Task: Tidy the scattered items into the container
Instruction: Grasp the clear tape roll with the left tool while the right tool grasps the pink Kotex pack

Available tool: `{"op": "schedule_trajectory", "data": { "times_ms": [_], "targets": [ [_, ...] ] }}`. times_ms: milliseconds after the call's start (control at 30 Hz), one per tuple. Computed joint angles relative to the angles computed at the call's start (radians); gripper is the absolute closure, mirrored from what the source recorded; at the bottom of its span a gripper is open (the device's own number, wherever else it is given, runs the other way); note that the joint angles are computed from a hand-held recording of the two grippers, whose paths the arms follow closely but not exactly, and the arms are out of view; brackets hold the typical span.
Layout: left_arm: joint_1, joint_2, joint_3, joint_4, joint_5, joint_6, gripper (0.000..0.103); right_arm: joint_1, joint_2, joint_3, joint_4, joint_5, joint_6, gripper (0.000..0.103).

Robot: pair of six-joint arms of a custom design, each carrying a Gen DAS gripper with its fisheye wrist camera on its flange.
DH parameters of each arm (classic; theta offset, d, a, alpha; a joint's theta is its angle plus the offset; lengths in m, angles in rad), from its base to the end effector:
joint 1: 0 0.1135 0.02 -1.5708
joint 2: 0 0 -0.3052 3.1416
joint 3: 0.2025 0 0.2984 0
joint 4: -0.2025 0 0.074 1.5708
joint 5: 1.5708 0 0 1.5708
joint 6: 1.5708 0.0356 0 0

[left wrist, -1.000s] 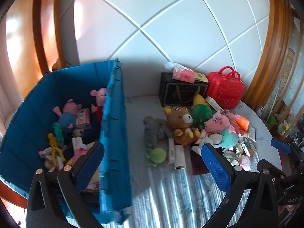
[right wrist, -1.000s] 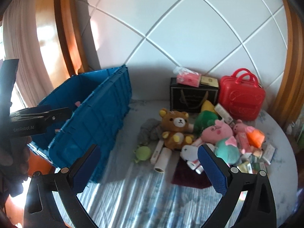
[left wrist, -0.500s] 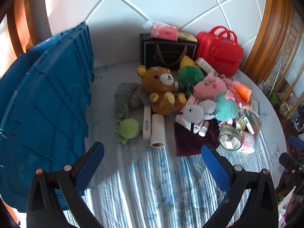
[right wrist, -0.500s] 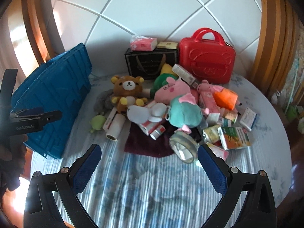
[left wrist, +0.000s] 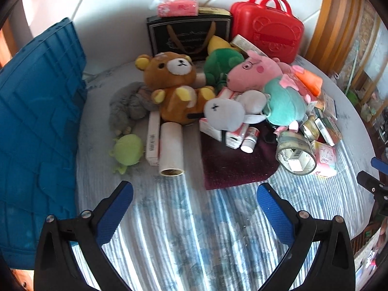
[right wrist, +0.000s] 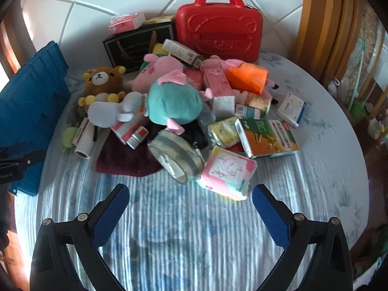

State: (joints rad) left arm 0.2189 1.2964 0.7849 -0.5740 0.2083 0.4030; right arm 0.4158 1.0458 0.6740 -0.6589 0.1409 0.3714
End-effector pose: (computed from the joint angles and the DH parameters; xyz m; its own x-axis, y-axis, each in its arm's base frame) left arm 0.2674 0.0520 0.2203 -0.8406 0.2061 -0.5008 0.2298 0.9731 0.0147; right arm 0.2008 0.0832 0.2336 -0.8523 0.0165 -0.5229 -0.0263 0.9969 0.0744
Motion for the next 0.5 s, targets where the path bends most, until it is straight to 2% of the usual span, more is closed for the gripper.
{"op": "schedule_trajectory", "data": {
  "times_ms": [233,367,433,500],
  "targets": [
    [-0.174,0.048,-0.046,0.124,-0.077,-0.071,0.0,-0.136,0.047,-0.052,0.074,-0.047,-0.094,0.0],
    [-0.277,0.105,-0.075,0.254,-0.149,-0.088,0.001,-0.186,0.091,-0.073,0.118,-0.06,-0.129,0.0],
    [-0.336,0.161,-0.084,0.337,-0.184,-0.087,0.005,-0.2,0.12,-0.083,0.145,-0.064,-0.141,0.0],
    [-0.375,0.221,-0.082,0.408,-0.183,-0.082,0.007,-0.221,0.159,-0.095,0.18,-0.073,-0.153,0.0]
  ]
}}
